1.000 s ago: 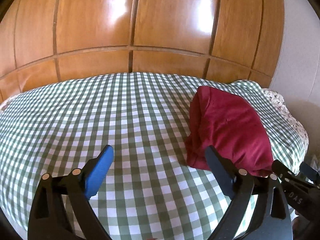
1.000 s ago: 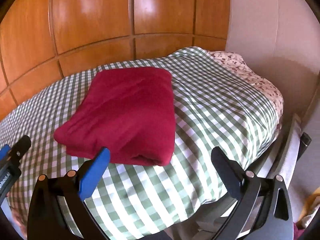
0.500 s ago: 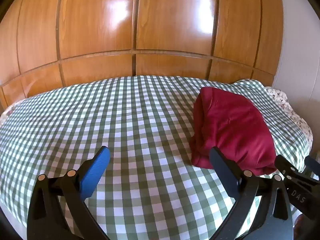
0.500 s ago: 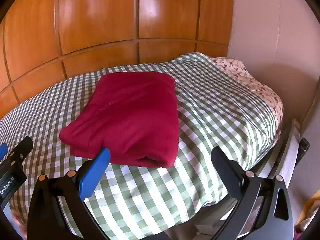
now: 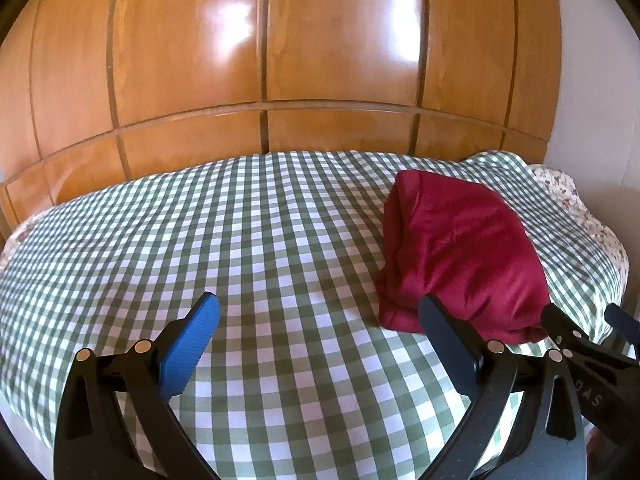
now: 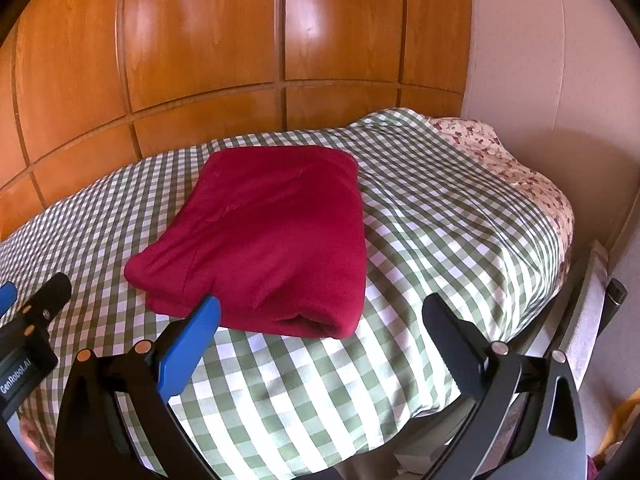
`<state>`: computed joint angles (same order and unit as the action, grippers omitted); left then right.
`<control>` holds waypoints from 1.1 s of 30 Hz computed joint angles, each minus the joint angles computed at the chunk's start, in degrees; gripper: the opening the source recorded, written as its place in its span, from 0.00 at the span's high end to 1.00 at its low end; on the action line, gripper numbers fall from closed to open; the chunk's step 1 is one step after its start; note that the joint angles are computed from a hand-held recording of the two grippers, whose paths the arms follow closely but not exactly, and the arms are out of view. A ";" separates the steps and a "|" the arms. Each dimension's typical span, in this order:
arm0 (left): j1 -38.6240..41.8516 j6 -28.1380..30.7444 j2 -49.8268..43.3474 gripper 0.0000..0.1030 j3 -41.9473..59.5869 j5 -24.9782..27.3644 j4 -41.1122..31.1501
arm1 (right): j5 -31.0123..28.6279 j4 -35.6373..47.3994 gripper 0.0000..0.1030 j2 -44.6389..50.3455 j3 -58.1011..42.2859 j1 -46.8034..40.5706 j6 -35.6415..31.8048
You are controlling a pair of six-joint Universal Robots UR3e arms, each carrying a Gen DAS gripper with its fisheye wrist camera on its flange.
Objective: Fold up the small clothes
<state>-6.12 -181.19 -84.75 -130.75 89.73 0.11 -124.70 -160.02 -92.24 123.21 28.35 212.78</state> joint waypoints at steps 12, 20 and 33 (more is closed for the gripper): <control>-0.58 -0.14 0.60 0.04 -0.06 0.46 0.00 | 0.72 -0.38 0.02 -0.67 0.94 -0.66 0.77; -0.57 0.67 0.73 0.04 -0.46 0.67 0.93 | 0.51 -0.79 0.02 -0.39 1.02 -0.49 0.64; -0.51 0.68 0.97 0.04 -0.55 0.58 1.04 | 1.10 -0.74 0.02 -0.20 1.04 -0.47 0.75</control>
